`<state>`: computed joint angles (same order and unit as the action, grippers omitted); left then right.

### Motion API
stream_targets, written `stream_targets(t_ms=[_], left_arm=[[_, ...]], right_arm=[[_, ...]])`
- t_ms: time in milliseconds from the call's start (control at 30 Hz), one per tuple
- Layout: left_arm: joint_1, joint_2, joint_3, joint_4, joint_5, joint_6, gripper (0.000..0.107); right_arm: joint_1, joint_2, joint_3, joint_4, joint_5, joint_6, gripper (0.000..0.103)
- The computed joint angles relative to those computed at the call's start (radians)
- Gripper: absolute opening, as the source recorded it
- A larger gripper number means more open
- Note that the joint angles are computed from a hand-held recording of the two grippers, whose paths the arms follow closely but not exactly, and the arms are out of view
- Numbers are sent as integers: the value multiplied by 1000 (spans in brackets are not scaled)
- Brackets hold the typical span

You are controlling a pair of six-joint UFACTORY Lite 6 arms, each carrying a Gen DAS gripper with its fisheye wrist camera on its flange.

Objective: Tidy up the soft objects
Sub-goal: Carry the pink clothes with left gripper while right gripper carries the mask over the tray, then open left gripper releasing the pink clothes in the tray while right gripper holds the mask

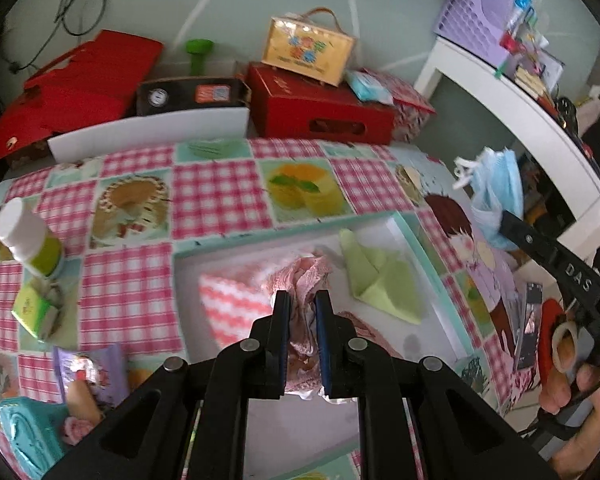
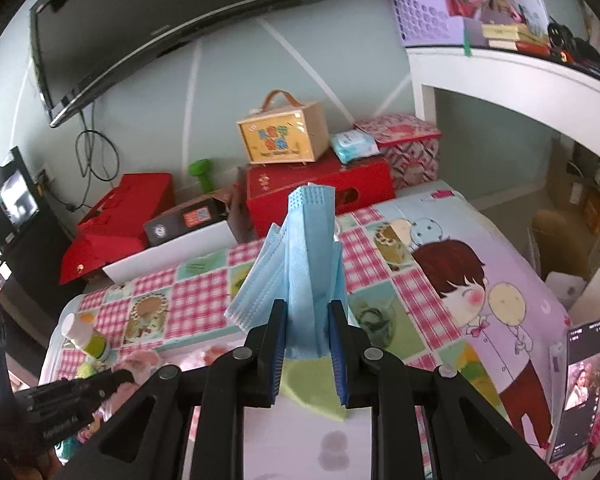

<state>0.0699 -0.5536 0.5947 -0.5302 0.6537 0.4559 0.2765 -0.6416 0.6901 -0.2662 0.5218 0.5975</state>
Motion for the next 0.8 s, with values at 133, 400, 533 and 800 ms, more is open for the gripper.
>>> stream_targets(t_ms=[133, 400, 533, 800], left_arm=[[-66, 34, -10, 31, -37, -46, 13], [-120, 114, -38, 24, -148, -60, 13], [-165, 210, -49, 32, -225, -86, 13], [-204, 378, -51, 54, -333, -135, 13]], right_arm=[[-49, 26, -21, 102, -33, -104, 22], [-95, 170, -57, 168, -101, -187, 22], [-113, 298, -68, 251, -148, -281, 22], [-113, 477, -70, 317, -196, -357, 22]])
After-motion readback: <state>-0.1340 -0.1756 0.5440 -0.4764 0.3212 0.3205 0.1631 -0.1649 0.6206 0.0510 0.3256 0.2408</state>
